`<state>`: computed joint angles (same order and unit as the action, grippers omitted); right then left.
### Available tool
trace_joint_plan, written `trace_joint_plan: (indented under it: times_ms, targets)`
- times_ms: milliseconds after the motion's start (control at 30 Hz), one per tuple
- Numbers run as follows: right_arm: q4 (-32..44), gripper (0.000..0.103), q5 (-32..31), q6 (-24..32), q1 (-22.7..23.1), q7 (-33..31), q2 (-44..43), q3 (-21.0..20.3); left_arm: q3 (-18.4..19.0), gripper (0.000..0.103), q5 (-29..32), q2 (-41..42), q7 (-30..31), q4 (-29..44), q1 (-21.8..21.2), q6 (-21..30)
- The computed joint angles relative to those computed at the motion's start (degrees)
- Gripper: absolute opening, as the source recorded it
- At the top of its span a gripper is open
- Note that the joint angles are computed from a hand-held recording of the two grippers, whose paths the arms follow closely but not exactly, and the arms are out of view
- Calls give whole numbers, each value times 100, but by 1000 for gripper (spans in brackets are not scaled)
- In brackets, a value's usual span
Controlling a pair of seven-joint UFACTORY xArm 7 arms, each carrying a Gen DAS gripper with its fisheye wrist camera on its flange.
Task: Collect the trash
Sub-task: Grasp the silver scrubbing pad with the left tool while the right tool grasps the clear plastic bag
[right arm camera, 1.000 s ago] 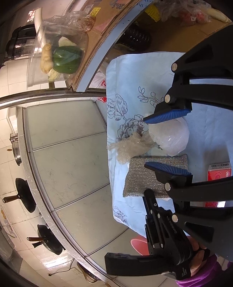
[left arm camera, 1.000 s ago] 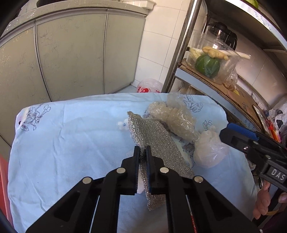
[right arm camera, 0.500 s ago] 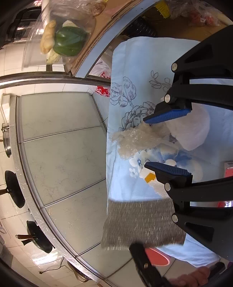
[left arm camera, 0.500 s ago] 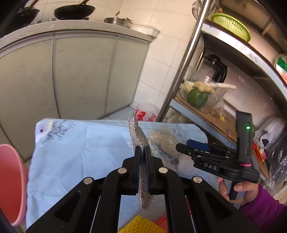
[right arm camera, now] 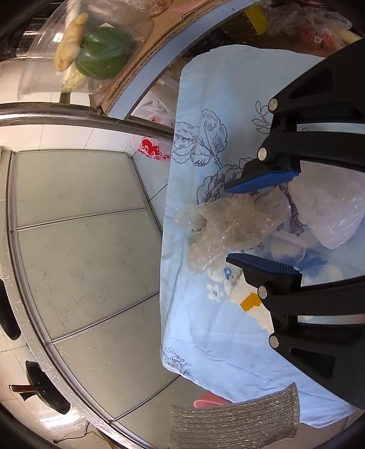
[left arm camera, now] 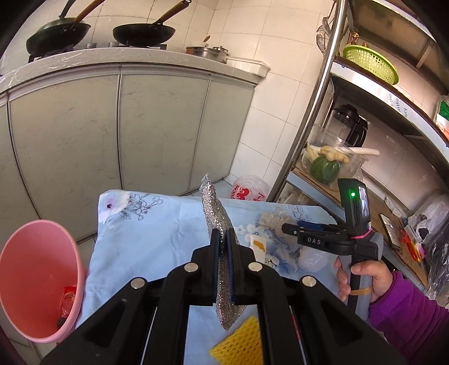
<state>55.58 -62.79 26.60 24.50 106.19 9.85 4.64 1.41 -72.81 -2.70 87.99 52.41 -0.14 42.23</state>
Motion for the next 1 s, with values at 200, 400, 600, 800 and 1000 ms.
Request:
trace_joint_plan:
  times_ms: [200, 400, 600, 800, 1000]
  targets:
    - [-124, 29, -292, -203, -1, 433, -91, -26, 88, 5, -7, -8, 1, -38, 114, 64]
    - [-178, 20, -699, -36, 57, 876, -314, 138, 154, 5, -27, -47, 30, -53, 223, 142]
    - [-251, 20, -1004, 145, 89, 1270, -627, 398, 227, 5, -53, -125, 63, -91, 309, 252]
    - [-255, 20, -1212, 316, 133, 1542, -866, 656, 323, 5, -116, -249, 138, -159, 395, 363]
    - [4, 20, -1284, 467, 242, 1493, -831, 828, 475, 5, -221, -367, 246, -210, 529, 502]
